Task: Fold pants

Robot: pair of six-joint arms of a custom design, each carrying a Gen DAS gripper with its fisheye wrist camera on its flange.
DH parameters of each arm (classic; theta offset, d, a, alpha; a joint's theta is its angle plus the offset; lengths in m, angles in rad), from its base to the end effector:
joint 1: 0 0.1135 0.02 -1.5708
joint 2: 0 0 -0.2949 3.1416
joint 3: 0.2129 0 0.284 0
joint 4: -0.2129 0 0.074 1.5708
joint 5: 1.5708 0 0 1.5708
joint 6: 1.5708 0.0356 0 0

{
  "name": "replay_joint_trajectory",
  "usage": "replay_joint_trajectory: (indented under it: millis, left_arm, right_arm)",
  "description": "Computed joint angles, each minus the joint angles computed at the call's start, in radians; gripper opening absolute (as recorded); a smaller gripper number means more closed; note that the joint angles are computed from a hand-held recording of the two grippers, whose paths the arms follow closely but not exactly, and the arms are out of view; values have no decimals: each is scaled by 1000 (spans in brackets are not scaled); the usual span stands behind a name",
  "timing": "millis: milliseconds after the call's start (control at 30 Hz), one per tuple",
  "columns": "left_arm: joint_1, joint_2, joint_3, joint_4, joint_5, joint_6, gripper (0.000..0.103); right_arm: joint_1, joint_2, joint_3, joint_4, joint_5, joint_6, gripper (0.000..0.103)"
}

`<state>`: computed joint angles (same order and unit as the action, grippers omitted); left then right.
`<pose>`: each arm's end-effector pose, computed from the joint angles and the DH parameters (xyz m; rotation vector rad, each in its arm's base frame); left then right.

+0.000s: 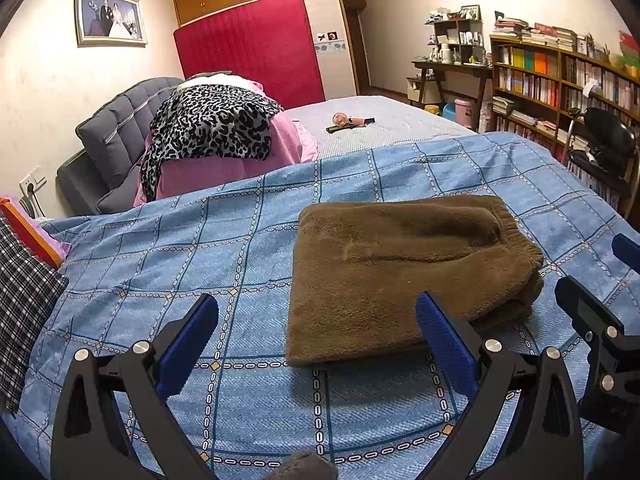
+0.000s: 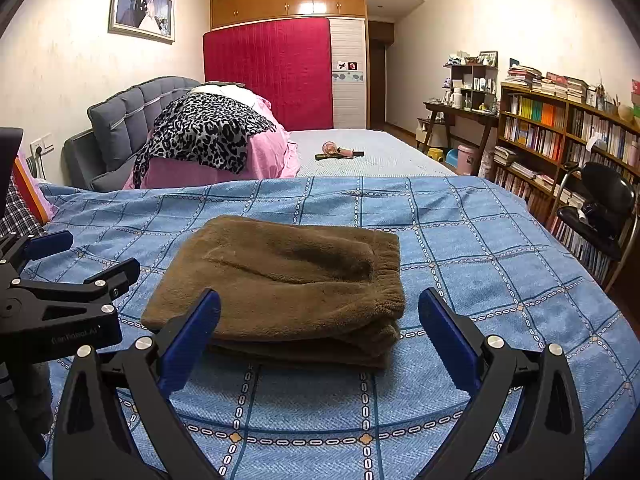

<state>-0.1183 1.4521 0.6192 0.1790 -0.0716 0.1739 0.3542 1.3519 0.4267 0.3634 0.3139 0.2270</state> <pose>0.3013 -0.0333 0.1747 0.2850 2.2066 0.1102 0.2497 0.0806 0.1583 0.0495 2.1016 0.0138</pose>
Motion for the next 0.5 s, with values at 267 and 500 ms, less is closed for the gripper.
replay_joint_trajectory:
  millis: [267, 500]
  left_arm:
    - [14, 31, 16, -10, 19, -15, 98]
    - [25, 39, 14, -3, 18, -14, 98]
  right_arm:
    - [-16, 32, -2, 21, -15, 5, 100]
    - [-40, 60, -1, 32, -34, 12, 100]
